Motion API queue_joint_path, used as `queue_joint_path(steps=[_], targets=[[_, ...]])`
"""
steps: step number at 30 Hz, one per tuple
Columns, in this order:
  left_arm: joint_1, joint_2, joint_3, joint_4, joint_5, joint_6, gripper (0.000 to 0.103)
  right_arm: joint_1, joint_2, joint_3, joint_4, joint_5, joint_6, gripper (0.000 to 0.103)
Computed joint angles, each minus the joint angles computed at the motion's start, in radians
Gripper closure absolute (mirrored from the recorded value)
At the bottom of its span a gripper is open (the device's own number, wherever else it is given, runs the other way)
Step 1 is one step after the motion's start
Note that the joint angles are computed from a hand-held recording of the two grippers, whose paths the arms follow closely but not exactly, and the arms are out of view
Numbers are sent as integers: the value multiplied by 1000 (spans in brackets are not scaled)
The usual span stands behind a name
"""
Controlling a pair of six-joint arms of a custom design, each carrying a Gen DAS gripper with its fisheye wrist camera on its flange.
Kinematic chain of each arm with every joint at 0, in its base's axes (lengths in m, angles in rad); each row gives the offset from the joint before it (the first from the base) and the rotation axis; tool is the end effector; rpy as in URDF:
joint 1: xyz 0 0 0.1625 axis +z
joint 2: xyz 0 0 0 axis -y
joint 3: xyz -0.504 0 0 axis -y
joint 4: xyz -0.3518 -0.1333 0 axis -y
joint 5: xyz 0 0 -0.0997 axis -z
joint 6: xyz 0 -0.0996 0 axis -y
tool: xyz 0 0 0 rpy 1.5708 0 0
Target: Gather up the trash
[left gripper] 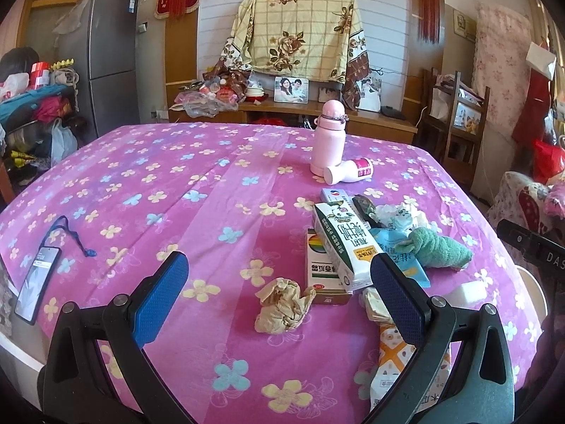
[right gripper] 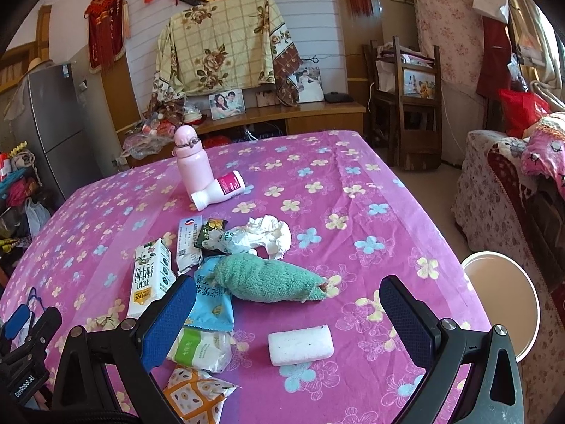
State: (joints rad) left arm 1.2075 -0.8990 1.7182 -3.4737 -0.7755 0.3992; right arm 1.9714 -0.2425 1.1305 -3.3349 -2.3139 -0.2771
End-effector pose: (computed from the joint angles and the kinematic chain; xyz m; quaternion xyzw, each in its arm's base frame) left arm -0.0442 -0.6916 0.3554 0.1085 0.8075 -0.4695 0.3403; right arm 0.3849 -0.7399 0.0402 0.1352 -0.8470 0.4148 0.3038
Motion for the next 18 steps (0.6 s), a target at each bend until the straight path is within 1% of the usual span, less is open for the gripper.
queue_joint_path(steps=[8,18], targets=[[3,10,-11,5,9,-3,1,-1,9,-12,16,-1,-19,0],[3,10,-11,8,12,-3,0,-1,6,-7,31,-12,-13,0]])
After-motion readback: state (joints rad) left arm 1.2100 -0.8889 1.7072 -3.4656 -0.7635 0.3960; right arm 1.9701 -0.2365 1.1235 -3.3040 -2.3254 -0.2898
